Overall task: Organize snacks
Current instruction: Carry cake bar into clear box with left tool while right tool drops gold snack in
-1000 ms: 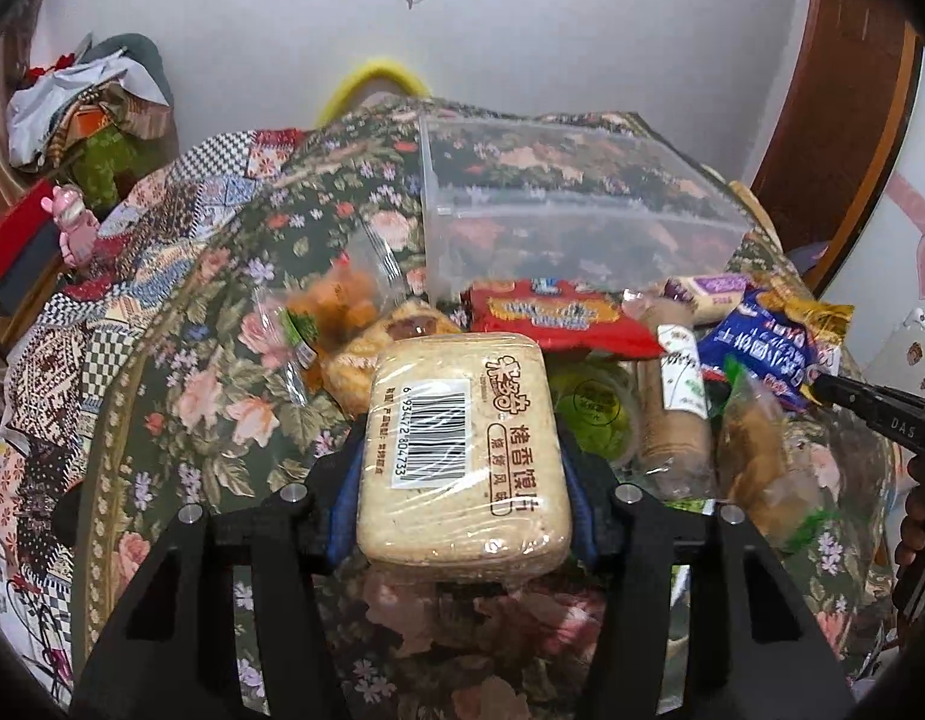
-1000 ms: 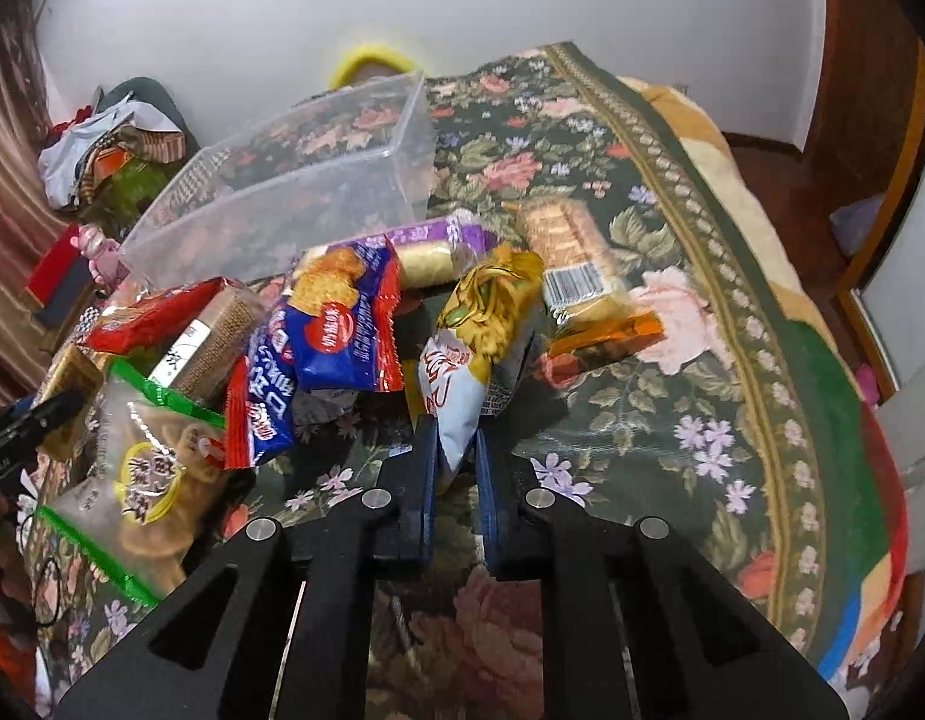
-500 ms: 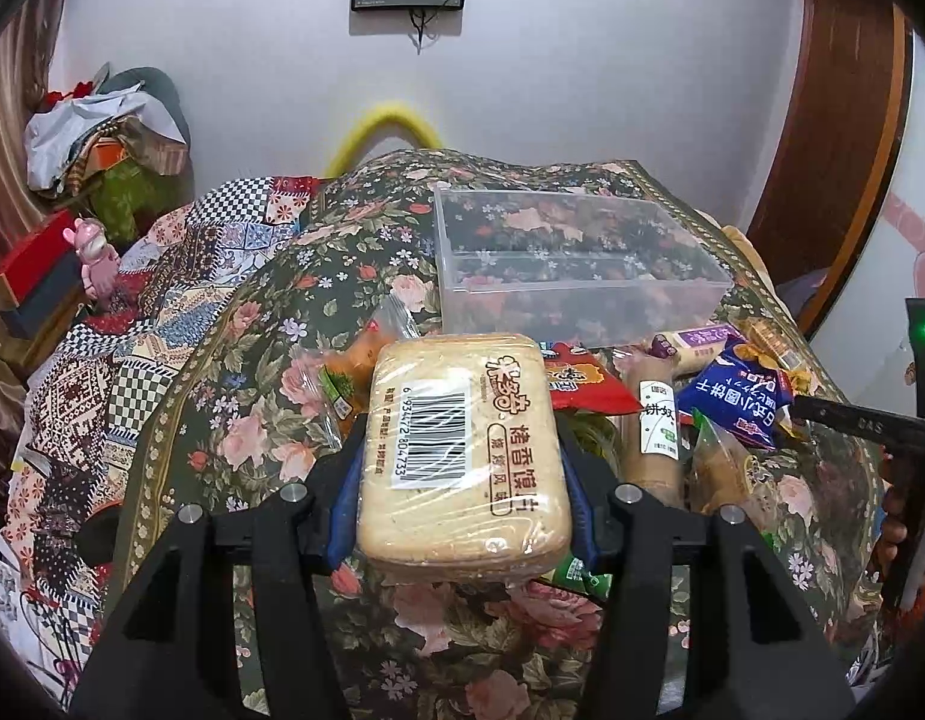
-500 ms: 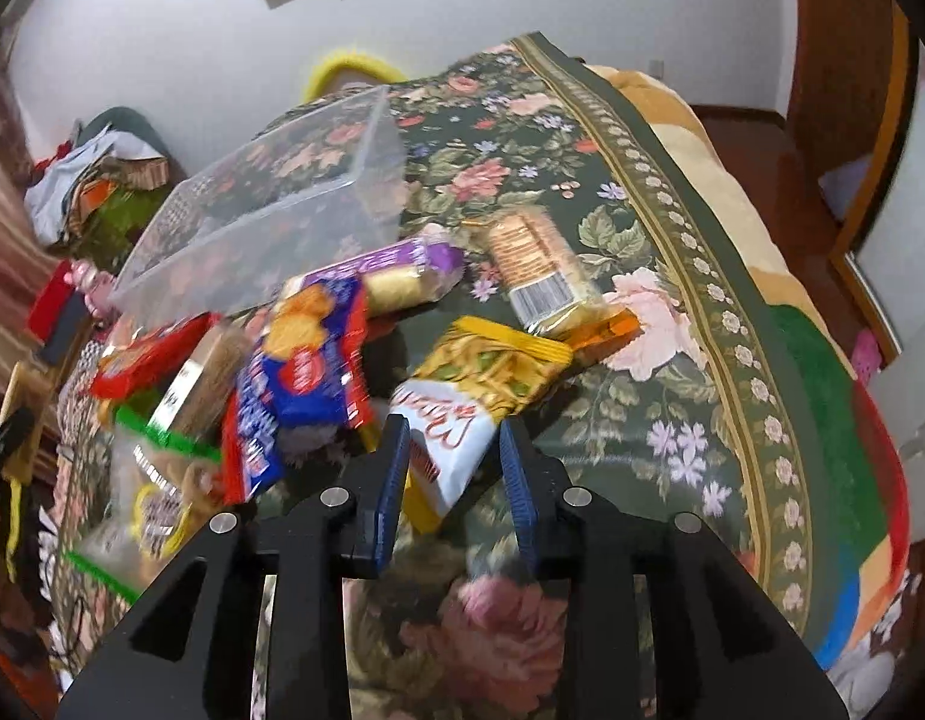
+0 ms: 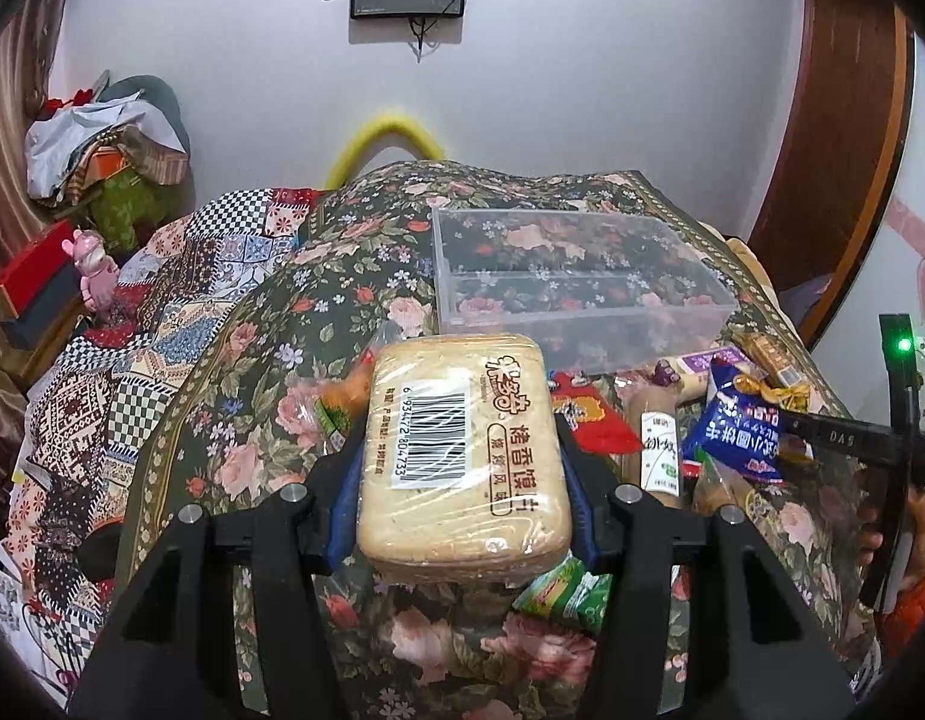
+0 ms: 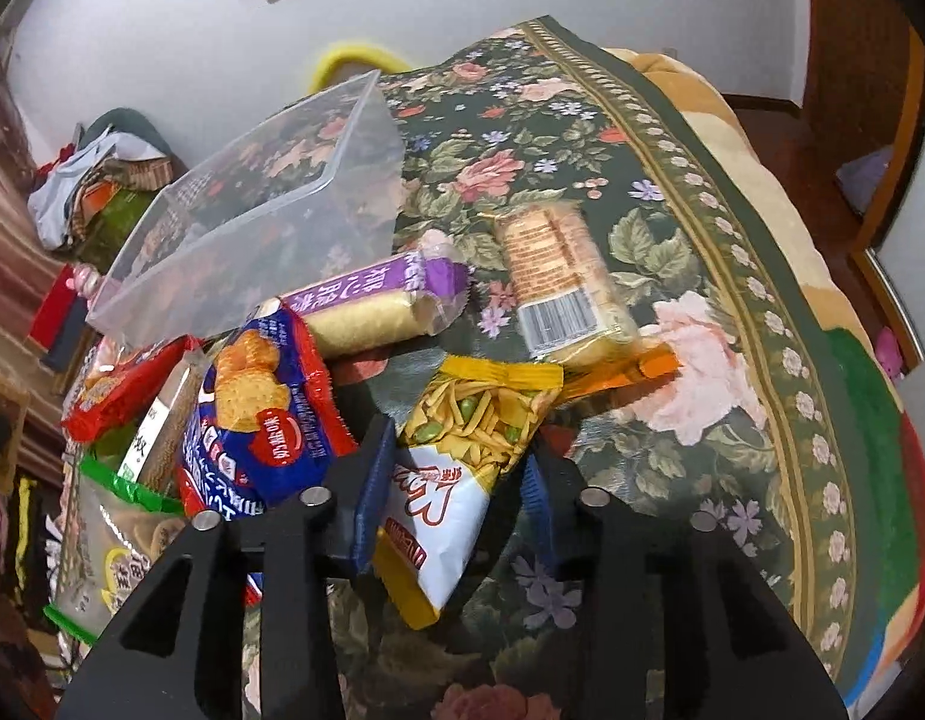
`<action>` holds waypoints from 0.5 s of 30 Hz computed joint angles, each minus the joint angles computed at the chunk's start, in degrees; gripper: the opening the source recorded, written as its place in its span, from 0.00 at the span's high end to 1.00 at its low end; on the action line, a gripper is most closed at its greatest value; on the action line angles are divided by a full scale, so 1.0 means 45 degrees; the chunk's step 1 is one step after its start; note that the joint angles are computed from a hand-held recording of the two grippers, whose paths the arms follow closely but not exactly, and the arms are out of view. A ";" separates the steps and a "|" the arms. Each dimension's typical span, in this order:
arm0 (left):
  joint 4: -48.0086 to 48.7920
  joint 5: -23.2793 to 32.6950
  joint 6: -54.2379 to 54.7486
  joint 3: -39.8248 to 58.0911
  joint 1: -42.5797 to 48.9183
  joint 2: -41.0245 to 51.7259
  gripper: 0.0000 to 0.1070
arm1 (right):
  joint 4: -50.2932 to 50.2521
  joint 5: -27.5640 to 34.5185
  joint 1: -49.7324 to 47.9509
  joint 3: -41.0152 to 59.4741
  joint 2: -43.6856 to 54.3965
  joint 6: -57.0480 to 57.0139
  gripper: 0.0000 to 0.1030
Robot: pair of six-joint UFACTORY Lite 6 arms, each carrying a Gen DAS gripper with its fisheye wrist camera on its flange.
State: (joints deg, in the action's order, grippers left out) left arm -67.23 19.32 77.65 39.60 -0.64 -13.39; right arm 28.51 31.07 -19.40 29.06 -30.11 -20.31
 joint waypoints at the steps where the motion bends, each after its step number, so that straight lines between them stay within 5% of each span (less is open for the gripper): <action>1: 0.0010 0.0038 -0.0028 0.0150 -0.0020 0.0107 0.49 | -0.0307 -0.0018 0.0142 -0.0033 -0.0174 0.0338 0.69; 6: 0.0104 0.0026 -0.0257 0.1012 -0.0235 0.0603 0.49 | -0.2030 0.0388 0.0538 0.0069 -0.1453 0.1904 0.83; 15: 0.0926 0.0555 -0.1631 0.3816 -0.0466 0.2427 0.49 | -0.3168 0.1314 0.0415 0.2184 -0.2166 0.2399 0.84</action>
